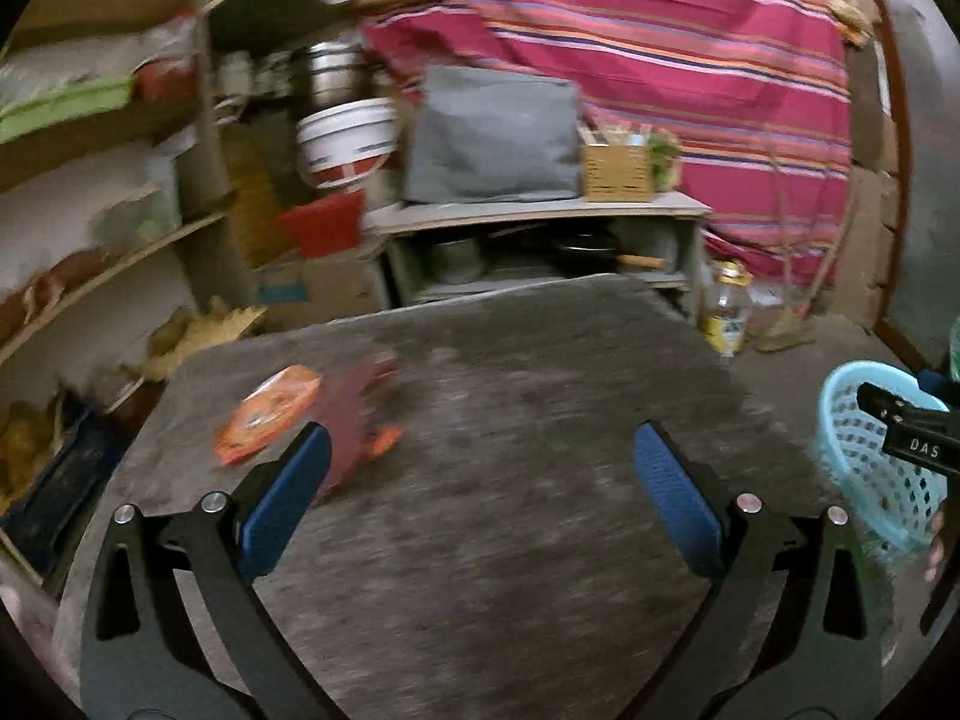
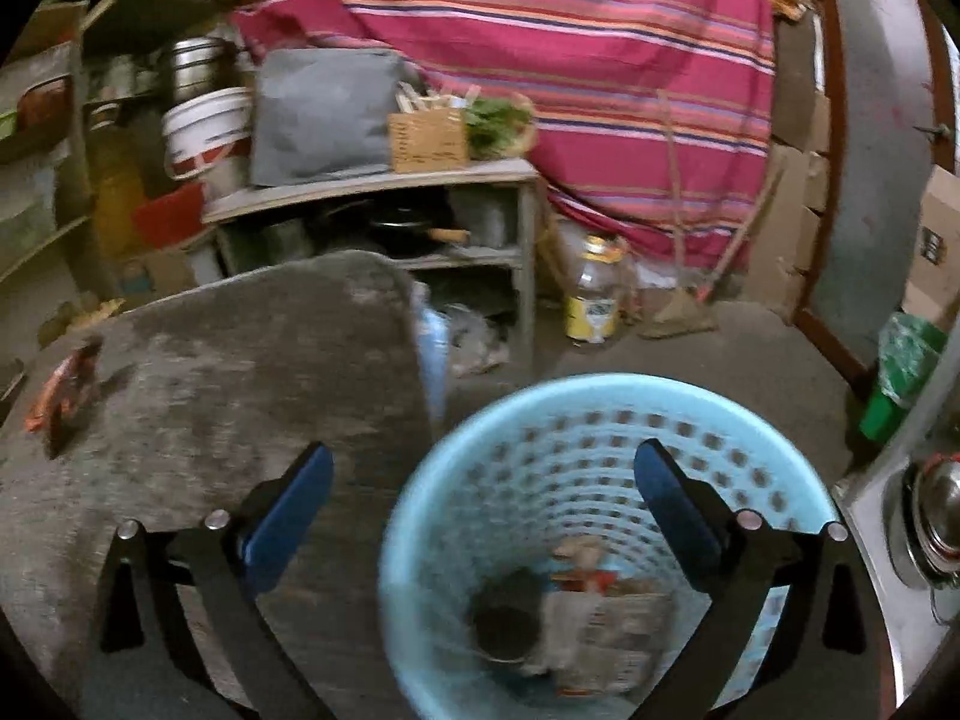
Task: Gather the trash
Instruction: 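Return both grippers from the basket to the table, then lower the left gripper onto the orange snack bag and grasp it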
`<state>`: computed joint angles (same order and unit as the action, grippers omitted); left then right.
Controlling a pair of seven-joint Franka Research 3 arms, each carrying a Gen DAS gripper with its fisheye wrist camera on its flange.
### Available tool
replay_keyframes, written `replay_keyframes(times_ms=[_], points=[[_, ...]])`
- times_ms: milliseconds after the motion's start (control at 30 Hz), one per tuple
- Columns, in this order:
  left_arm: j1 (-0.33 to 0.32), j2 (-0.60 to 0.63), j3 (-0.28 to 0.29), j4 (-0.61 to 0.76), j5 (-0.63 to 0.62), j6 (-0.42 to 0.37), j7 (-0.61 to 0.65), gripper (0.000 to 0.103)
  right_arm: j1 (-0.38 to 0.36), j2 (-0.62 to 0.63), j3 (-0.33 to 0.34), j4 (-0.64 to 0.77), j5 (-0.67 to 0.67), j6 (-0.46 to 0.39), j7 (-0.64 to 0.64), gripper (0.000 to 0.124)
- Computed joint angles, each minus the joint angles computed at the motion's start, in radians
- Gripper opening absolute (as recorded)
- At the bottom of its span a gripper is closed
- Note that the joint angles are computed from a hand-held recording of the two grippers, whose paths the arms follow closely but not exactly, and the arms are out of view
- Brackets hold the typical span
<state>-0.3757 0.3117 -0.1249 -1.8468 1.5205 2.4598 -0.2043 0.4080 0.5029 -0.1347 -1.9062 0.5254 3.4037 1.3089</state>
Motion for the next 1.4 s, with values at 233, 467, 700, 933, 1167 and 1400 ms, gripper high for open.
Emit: replay_keyframes(times_ms=[233,467,700,933,1167,1400], points=[[0.094,-0.132,0.014,-0.186,0.053,0.008,-0.072,0.098,0.242,0.061,-0.163,0.106,0.035,-0.079,0.041,0.098],[0.247,-0.148,0.050,-0.257,0.087,0.136,-0.151,0.098,0.317,0.124,-0.193,0.221,-0.025,-0.167,0.159,0.098],[0.346,-0.075,0.084,-0.202,0.127,0.244,-0.169,0.097,0.411,0.282,-0.307,0.398,-0.106,-0.278,0.317,0.098],[0.385,0.094,0.120,-0.043,-0.078,0.363,0.137,0.097,0.485,0.386,-0.441,0.507,-0.213,-0.386,0.488,0.098],[0.403,0.207,0.147,0.080,-0.306,0.441,0.367,0.078,0.466,0.378,-0.429,0.503,-0.282,-0.428,0.586,0.098],[0.422,0.240,0.110,0.084,-0.556,0.432,0.653,0.025,0.351,0.371,-0.274,0.564,-0.338,-0.418,0.583,0.098]])
